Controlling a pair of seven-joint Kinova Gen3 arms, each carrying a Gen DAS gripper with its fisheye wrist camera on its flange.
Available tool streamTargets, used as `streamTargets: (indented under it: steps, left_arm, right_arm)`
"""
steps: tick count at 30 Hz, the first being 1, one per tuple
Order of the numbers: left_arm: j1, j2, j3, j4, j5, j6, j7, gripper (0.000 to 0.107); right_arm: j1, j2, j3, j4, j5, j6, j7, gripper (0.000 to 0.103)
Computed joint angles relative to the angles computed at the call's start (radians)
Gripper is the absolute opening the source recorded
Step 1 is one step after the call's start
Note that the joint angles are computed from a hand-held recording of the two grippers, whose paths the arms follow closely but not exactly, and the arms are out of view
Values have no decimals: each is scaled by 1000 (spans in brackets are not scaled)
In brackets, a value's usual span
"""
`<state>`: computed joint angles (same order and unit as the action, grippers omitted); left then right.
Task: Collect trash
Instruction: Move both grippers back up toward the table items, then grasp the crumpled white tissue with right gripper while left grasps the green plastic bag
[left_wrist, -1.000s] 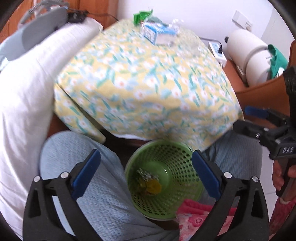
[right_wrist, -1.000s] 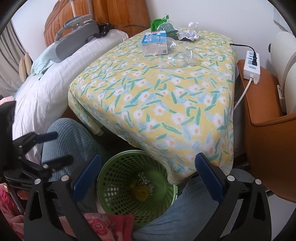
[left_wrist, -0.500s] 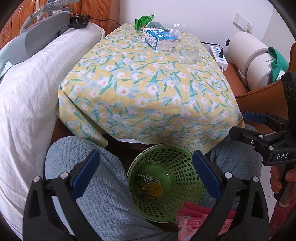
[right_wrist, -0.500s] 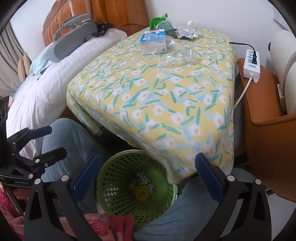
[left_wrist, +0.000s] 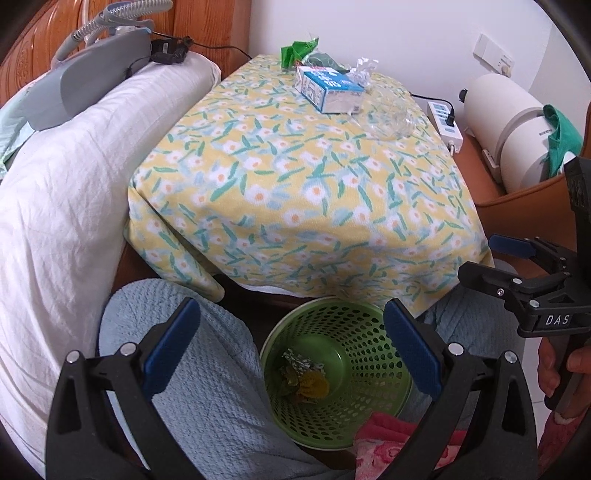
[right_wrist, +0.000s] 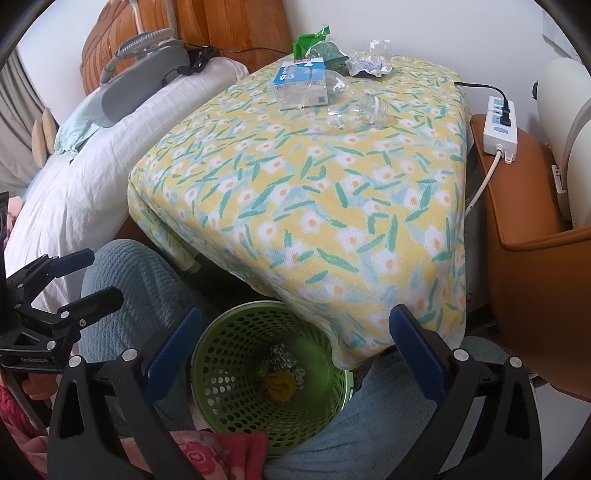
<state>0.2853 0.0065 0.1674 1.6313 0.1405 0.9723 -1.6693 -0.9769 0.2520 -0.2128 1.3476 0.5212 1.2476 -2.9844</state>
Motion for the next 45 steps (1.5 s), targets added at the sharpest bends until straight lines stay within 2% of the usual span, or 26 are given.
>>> streamTargets:
  steps: [15,23,27,32,38,45]
  left_arm:
    - [16,17,10,-59,-35,-32,30,95]
    - [49,73,18,-151,-113,-53,94,95]
    - [56,112,13,-207,-114,-57,105,95]
    - [87,172,6,-282,-166,-51,145,95]
    - [102,256,-7,-393,-168,-28,159,95]
    - [121,344,-29,-518,-176,-7,181,95]
  right_arm:
    - [10,-5,12,-19,49,36,-20,100]
    - [21,5,30,-63,106,58,11,100]
    - [43,17,49,-95,123,59,34,100]
    - [96,23,80,-120,119,30,51,100]
    - [168,69,123,-196,109,23,119,100]
    - [272,128,176,-274,37,-30,211,100]
